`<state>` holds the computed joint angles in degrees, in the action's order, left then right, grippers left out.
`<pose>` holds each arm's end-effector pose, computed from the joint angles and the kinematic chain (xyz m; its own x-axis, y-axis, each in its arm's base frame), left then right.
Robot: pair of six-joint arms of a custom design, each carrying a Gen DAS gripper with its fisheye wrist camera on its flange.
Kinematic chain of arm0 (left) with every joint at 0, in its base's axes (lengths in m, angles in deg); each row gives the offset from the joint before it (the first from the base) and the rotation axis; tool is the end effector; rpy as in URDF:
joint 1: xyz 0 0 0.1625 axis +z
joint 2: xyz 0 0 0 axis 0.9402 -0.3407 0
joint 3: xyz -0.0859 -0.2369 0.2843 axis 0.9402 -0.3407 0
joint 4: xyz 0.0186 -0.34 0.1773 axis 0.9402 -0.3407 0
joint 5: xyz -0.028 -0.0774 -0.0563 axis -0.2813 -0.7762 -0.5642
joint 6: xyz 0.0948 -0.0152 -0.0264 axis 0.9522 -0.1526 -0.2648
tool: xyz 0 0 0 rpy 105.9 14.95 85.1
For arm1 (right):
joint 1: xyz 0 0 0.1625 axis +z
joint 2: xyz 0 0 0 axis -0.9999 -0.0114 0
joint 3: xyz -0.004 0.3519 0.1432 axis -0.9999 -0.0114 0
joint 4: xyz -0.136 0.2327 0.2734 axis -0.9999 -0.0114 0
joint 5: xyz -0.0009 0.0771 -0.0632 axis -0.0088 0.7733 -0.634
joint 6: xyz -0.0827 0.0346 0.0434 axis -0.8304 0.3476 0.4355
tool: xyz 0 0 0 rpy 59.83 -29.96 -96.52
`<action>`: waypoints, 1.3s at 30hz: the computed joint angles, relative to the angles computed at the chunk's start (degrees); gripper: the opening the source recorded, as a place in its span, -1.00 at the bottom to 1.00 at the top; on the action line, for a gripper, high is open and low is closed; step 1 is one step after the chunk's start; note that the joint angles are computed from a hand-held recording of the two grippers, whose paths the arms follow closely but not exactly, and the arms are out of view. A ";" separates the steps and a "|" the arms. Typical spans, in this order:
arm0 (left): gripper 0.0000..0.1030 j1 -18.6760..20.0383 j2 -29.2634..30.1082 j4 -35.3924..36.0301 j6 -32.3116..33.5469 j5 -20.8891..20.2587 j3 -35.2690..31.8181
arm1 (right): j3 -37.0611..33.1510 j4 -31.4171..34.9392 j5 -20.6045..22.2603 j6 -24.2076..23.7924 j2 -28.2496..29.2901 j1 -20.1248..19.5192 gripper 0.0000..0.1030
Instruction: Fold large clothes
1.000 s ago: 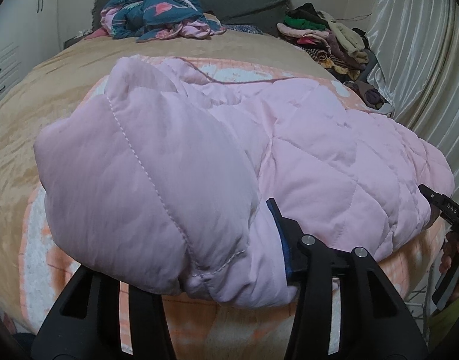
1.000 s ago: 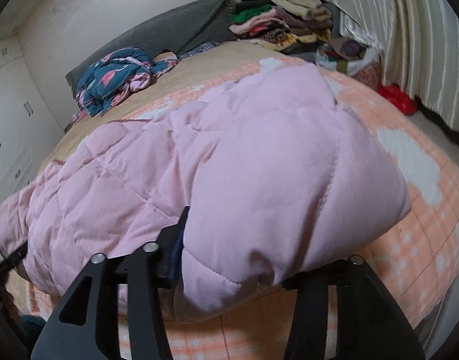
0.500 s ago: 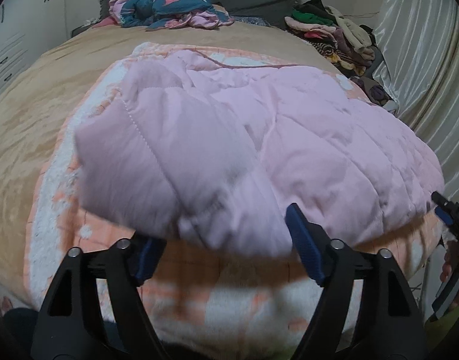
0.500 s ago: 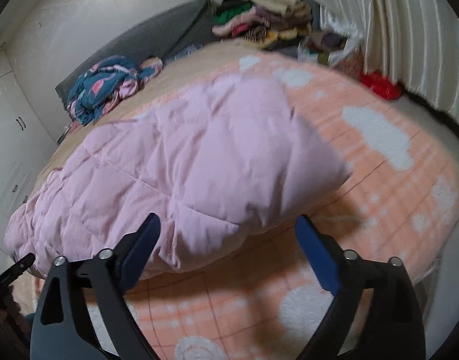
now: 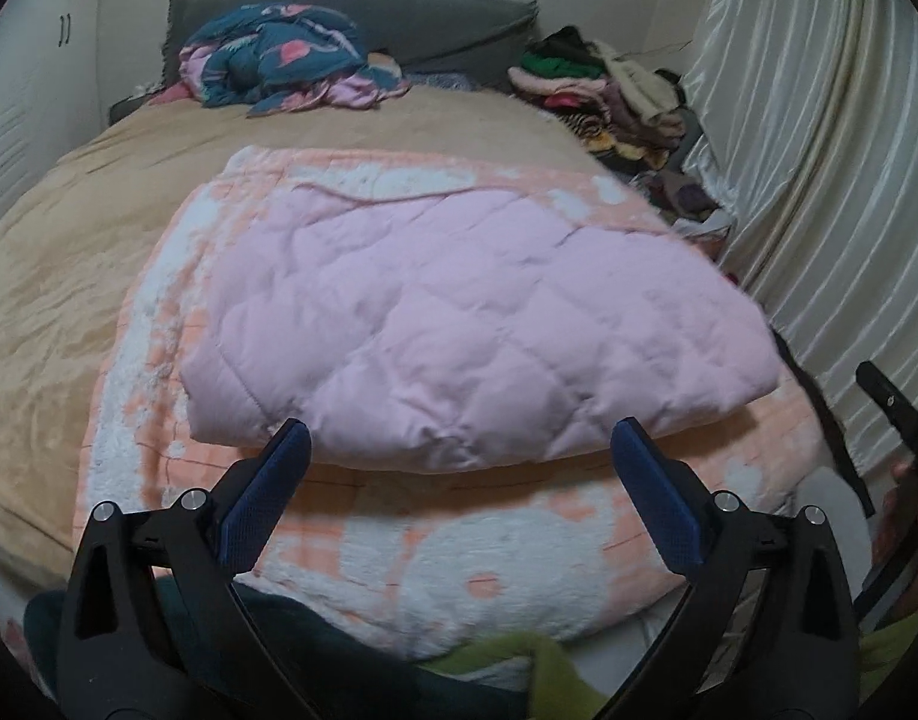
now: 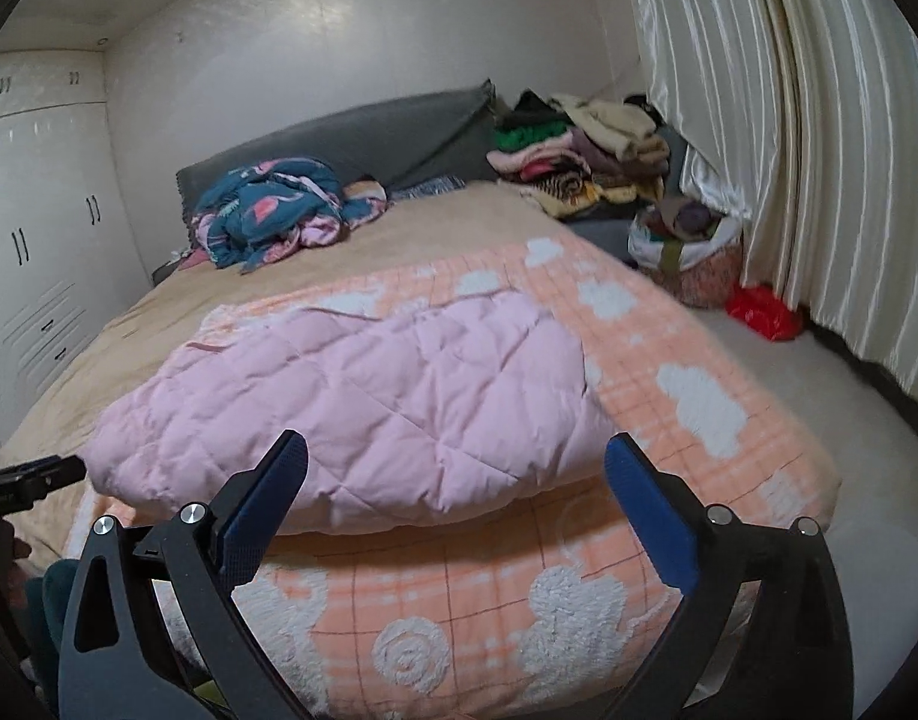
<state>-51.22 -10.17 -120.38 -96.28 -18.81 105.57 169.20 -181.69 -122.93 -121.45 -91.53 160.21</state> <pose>-0.3415 -0.3410 0.0821 -0.8284 0.0618 -0.5567 0.4371 0.6928 -0.5736 0.0308 -0.3253 0.3875 -0.7960 -0.0463 0.6036 -0.5398 0.5057 -0.6730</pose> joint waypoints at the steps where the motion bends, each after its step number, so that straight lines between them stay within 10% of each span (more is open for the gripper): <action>1: 0.82 -0.64 0.16 0.01 -0.18 0.11 -0.17 | 0.24 -0.02 -0.64 0.16 -0.36 1.08 0.92; 17: 0.82 -7.27 4.24 7.07 -4.77 -0.62 -3.06 | 7.78 6.21 -4.01 -4.29 -11.55 7.26 0.92; 39: 0.82 -8.59 3.11 9.44 -8.85 0.28 -1.88 | 9.52 10.13 -5.42 -3.98 -12.35 7.79 0.92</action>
